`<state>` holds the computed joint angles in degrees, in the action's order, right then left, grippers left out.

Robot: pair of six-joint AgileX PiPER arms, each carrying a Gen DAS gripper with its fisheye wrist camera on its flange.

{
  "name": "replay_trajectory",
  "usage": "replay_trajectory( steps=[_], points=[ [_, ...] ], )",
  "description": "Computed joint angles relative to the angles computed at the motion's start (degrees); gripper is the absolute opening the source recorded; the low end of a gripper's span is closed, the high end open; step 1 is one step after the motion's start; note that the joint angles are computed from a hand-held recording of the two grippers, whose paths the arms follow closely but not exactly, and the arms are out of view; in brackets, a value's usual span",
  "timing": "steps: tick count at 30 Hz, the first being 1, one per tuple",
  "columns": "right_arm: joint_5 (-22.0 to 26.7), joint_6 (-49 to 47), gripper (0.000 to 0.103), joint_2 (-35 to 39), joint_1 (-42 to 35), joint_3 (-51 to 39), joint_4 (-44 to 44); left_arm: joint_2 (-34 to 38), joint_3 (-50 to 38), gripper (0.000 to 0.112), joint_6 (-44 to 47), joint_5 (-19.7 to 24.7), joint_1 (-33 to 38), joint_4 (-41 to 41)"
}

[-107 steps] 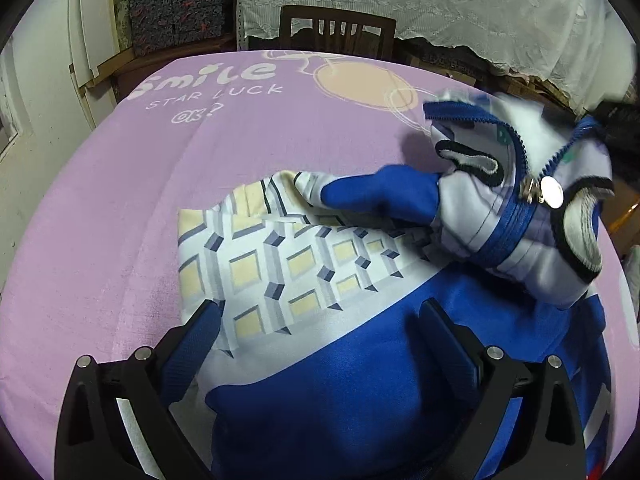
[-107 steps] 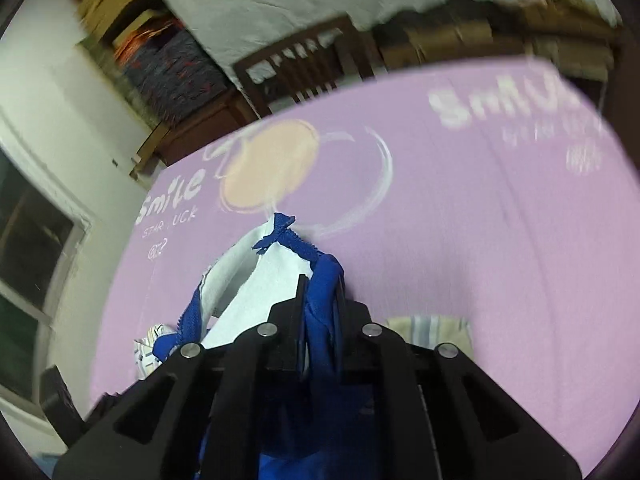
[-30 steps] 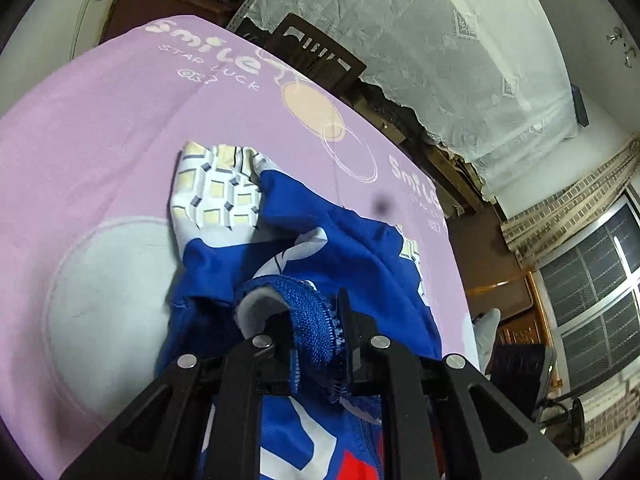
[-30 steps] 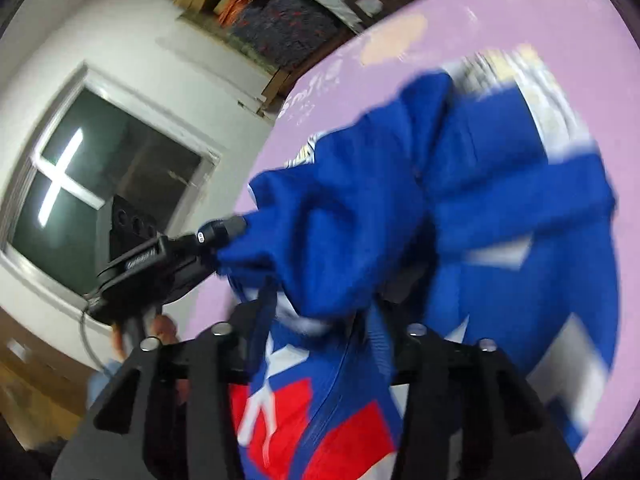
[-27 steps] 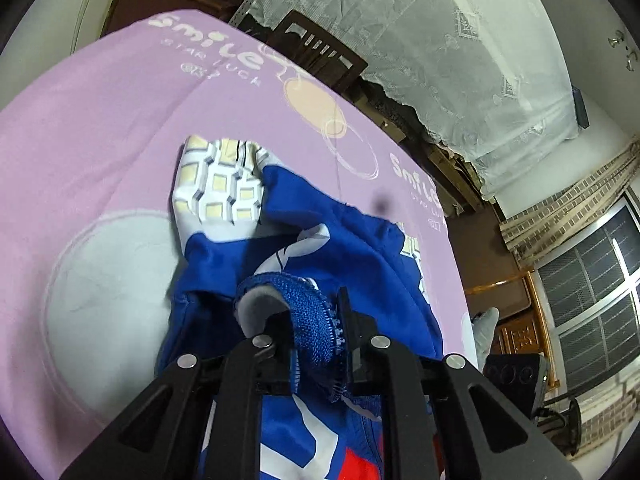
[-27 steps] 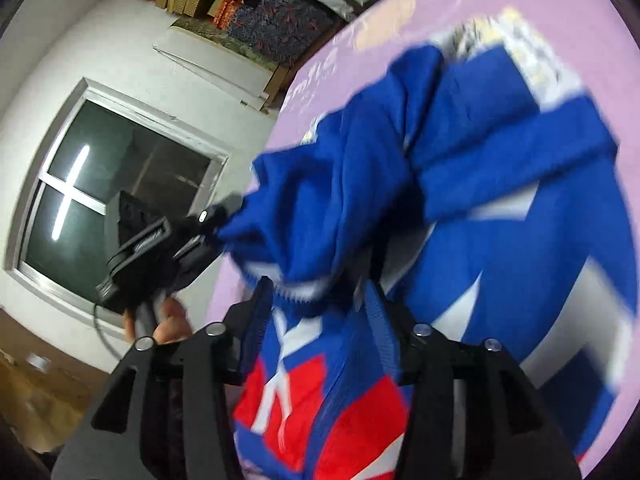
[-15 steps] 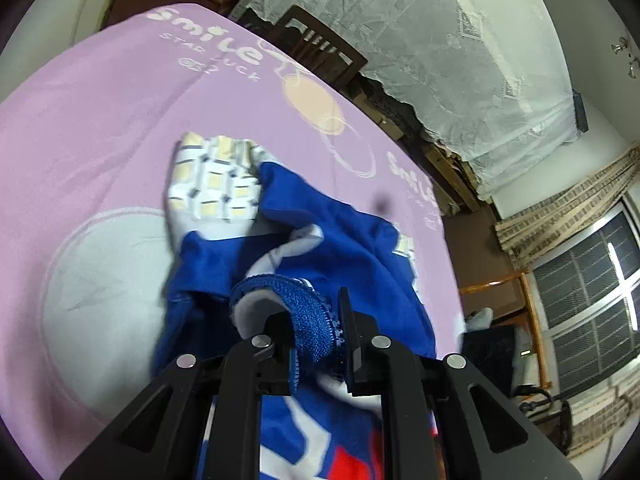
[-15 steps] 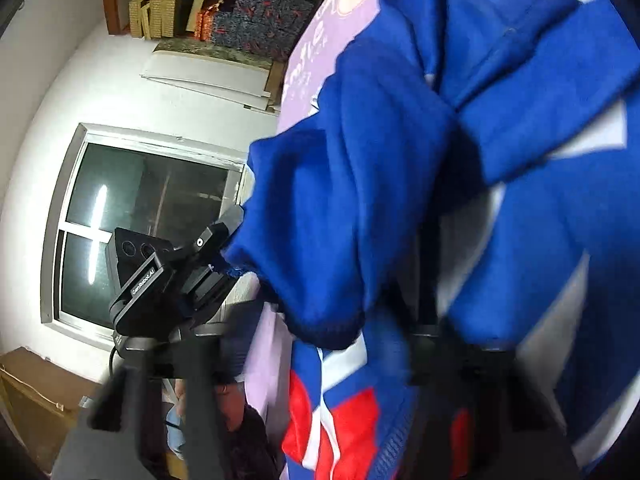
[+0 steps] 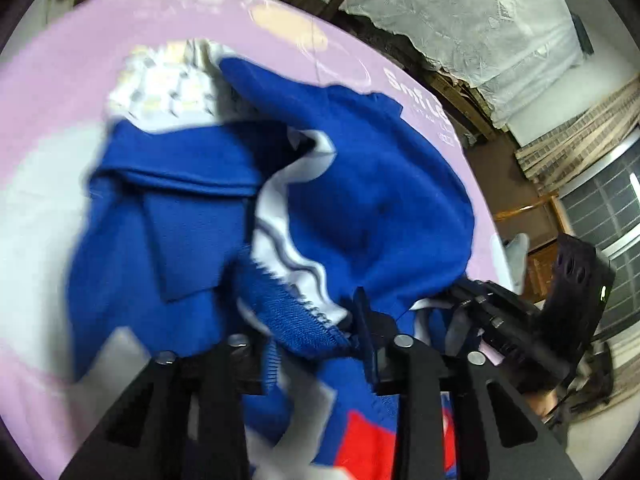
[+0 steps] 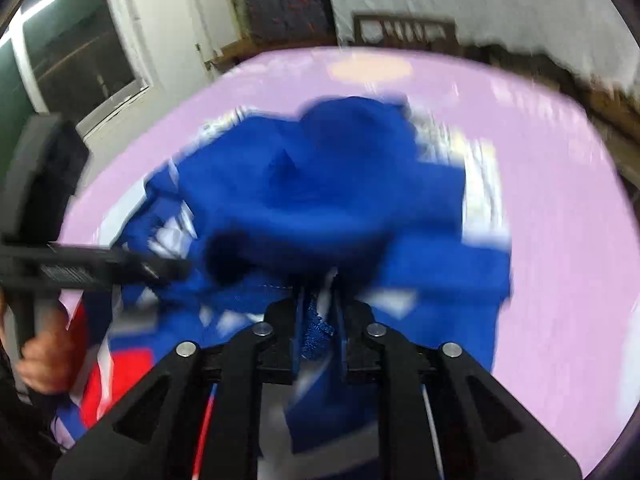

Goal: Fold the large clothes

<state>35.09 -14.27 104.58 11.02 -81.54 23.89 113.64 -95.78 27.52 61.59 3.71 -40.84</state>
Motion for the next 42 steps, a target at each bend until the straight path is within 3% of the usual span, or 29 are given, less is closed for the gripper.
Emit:
replay_trajectory(
  steps=[3, 5, 7, 9, 11, 14, 19, 21, 25, 29, 33, 37, 39, 42],
  points=[
    [1.90, -4.04, 0.023, -1.62, -4.15, 2.42, 8.93, -3.28, 3.85, 0.048, 2.08, -1.15, 1.94, 0.43],
    [2.68, -5.30, 0.038, -3.44, -6.86, 4.34, 13.29, -5.67, 6.21, 0.051, 2.95, -2.83, 3.41, 0.55],
    [1.91, -5.13, 0.037, -8.69, -9.20, 8.58, 15.43, -6.94, 6.14, 0.051, 2.64, -3.82, 4.28, 1.00],
    [0.11, -9.36, 0.030, -11.90, -11.22, 11.05, 21.83, -6.54, 3.36, 0.051, 2.26, -3.36, 4.22, 0.08],
    [1.04, -12.56, 0.014, -11.85, -11.20, 8.95, 25.59, -4.95, -2.03, 0.051, 0.49, -2.43, 2.17, -0.16],
    [2.12, -10.30, 0.013, -7.92, -7.39, 1.76, 23.49, -0.83, -9.98, 0.051, -0.20, -1.71, -2.19, -0.46],
    [3.51, 1.85, 0.012, 3.60, -2.53, -12.22, 13.63, 13.63, -28.53, 0.048, -12.03, 2.56, -8.01, 9.75],
    [5.36, 5.01, 0.012, 7.61, -2.95, -15.91, 12.64, 16.90, -31.62, 0.039, -13.60, 2.42, -8.73, 12.27],
    [7.35, 3.85, 0.009, 13.14, -5.49, -17.99, 17.52, 15.86, -27.26, 0.036, -7.80, -2.94, -8.71, 11.63],
    [6.04, -2.25, 0.005, 14.91, -7.41, -16.94, 25.50, 11.72, -18.83, 0.037, -5.42, -12.05, -11.58, 17.14],
    [5.53, -3.42, 0.005, 12.85, -7.73, -14.09, 26.96, 9.47, -16.76, 0.039, -7.03, -11.35, -11.54, 18.44],
    [1.64, -7.73, 0.011, 2.34, -5.87, -4.78, 26.04, 1.23, -6.73, 0.050, 2.30, -12.53, -8.38, 9.71],
    [0.26, -9.51, 0.011, -2.87, -4.23, -0.25, 25.02, -1.72, -2.21, 0.057, 4.75, -13.97, -7.72, 8.84],
    [-0.81, -7.48, 0.011, -5.76, -1.80, 2.66, 21.18, -1.79, -0.19, 0.059, 5.32, -13.24, -7.77, 10.15]
  ],
)
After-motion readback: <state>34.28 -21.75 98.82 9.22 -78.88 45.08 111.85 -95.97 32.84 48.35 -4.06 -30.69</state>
